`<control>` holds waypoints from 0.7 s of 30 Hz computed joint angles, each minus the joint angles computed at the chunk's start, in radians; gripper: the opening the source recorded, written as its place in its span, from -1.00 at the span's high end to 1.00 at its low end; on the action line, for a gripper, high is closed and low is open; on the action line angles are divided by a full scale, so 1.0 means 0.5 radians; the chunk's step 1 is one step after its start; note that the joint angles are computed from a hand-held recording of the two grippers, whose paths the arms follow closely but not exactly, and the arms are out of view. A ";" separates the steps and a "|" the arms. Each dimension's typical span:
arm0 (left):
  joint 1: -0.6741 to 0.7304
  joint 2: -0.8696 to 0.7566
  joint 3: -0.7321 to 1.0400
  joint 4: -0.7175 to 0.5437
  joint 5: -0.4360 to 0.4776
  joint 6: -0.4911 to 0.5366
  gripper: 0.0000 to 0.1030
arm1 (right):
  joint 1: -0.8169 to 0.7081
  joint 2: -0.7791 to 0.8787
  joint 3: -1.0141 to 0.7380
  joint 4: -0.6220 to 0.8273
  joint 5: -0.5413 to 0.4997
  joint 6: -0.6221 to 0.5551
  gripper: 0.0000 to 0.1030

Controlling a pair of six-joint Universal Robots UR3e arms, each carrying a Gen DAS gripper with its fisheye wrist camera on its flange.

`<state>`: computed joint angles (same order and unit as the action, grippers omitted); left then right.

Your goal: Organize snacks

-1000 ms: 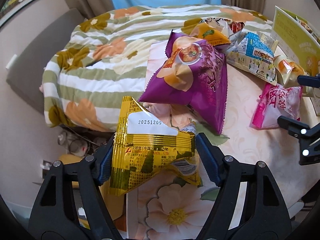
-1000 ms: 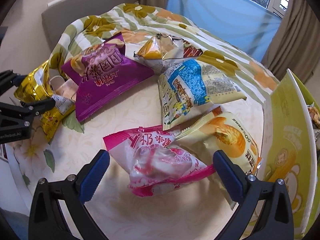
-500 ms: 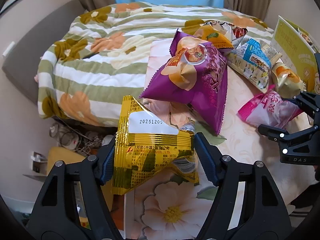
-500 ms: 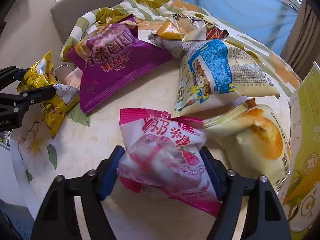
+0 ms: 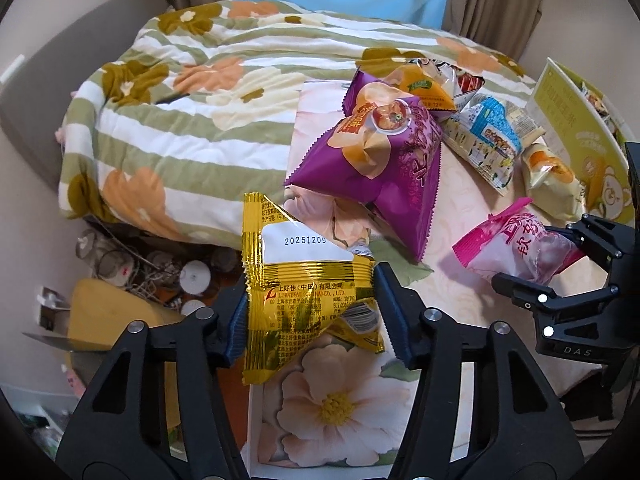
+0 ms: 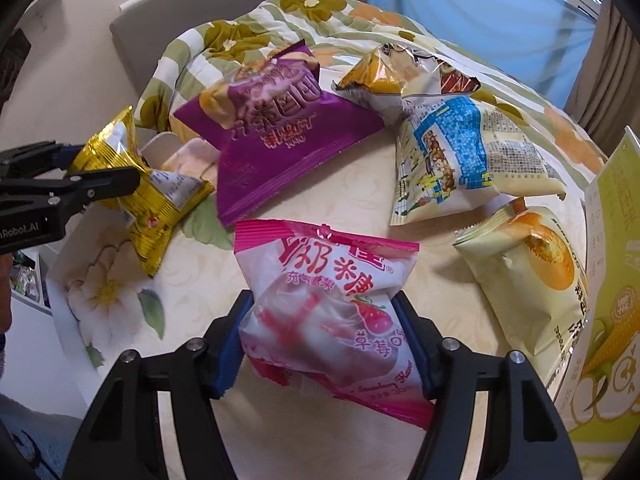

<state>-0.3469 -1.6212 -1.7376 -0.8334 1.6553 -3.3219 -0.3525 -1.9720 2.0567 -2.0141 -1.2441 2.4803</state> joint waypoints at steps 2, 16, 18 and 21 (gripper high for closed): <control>0.009 0.027 -0.019 0.004 -0.034 0.011 0.07 | 0.007 -0.013 -0.004 0.012 0.002 0.034 -0.21; 0.049 0.168 0.002 -0.041 -0.213 0.149 0.42 | -0.120 -0.298 -0.091 0.288 0.052 0.138 -0.21; 0.056 0.188 0.018 -0.046 -0.241 0.164 0.44 | -0.148 -0.360 -0.118 0.347 0.063 0.153 -0.21; 0.049 0.188 0.071 -0.064 -0.269 0.190 0.45 | -0.200 -0.445 -0.134 0.428 0.087 0.156 -0.21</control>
